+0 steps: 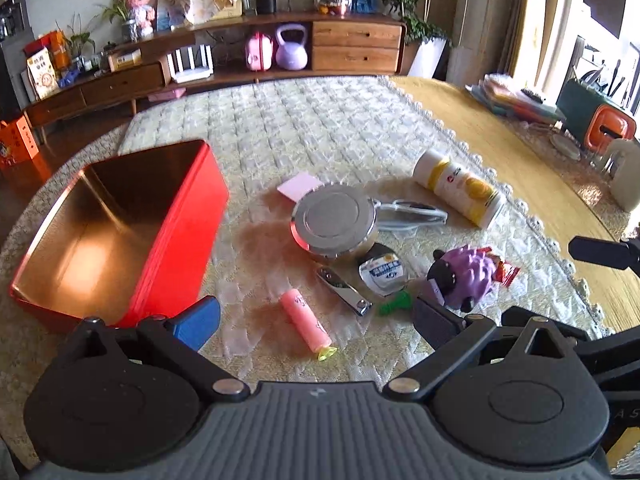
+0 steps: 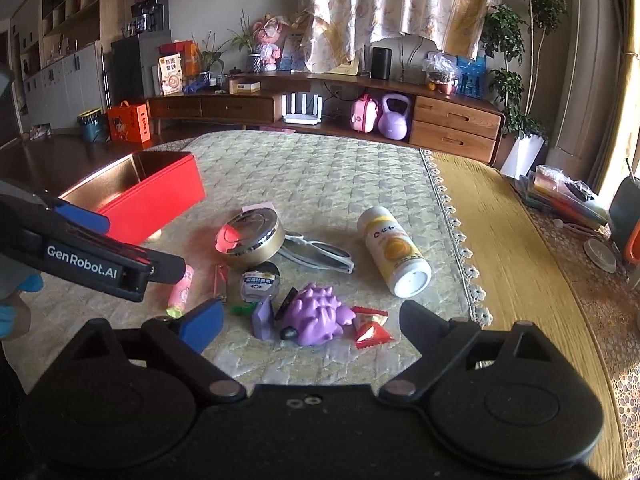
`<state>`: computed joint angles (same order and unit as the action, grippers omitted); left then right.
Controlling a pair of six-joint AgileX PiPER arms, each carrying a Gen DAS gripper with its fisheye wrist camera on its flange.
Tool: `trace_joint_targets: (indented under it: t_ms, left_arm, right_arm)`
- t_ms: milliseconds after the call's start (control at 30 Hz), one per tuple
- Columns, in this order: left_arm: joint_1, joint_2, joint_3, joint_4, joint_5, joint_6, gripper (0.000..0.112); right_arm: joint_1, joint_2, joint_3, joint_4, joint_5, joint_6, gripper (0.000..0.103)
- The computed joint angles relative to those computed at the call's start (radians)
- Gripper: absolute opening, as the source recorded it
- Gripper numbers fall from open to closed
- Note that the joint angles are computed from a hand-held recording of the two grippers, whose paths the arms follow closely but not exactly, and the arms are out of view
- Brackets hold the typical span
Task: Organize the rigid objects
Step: 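Reach the left tool toward the pink tube while the right tool approaches the red candy, then close the left tool on the pink tube while the right tool grips the red candy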
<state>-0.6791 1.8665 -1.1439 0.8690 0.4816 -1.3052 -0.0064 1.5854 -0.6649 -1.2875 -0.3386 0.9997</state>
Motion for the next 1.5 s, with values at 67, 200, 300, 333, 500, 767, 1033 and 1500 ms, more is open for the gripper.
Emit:
trace_joint_targets:
  t_ms: [67, 200, 300, 333, 500, 767, 1033, 1500]
  left_arm:
    - [0.008, 0.036, -0.021, -0.023, 0.005, 0.018, 0.103]
    - [0.019, 0.087, -0.056, -0.033, 0.019, 0.032, 0.103]
    - [0.026, 0.116, -0.08, -0.047, 0.021, 0.058, 0.102]
    - [0.029, 0.128, -0.092, -0.06, 0.026, 0.072, 0.102]
    - [0.046, 0.171, -0.137, -0.133, 0.041, 0.138, 0.097]
    - [0.059, 0.192, -0.164, -0.214, 0.037, 0.21, 0.063]
    - [0.058, 0.181, -0.154, -0.197, 0.029, 0.176, 0.029]
    - [0.075, 0.147, -0.12, -0.213, 0.02, 0.169, 0.016]
  right_arm:
    - [-0.008, 0.036, -0.026, -0.027, -0.001, 0.001, 0.087]
    - [-0.057, 0.1, -0.072, -0.062, -0.015, 0.014, 0.084]
    - [-0.072, 0.153, -0.11, -0.089, 0.012, 0.041, 0.076]
    - [-0.072, 0.172, -0.125, -0.108, 0.017, 0.059, 0.073]
    - [-0.071, 0.23, -0.161, -0.116, 0.031, 0.053, 0.066]
    - [-0.066, 0.285, -0.218, -0.195, 0.03, 0.122, 0.049]
    - [-0.043, 0.315, -0.252, -0.241, 0.046, 0.194, 0.034]
    - [-0.054, 0.212, -0.165, -0.15, 0.048, 0.158, 0.031]
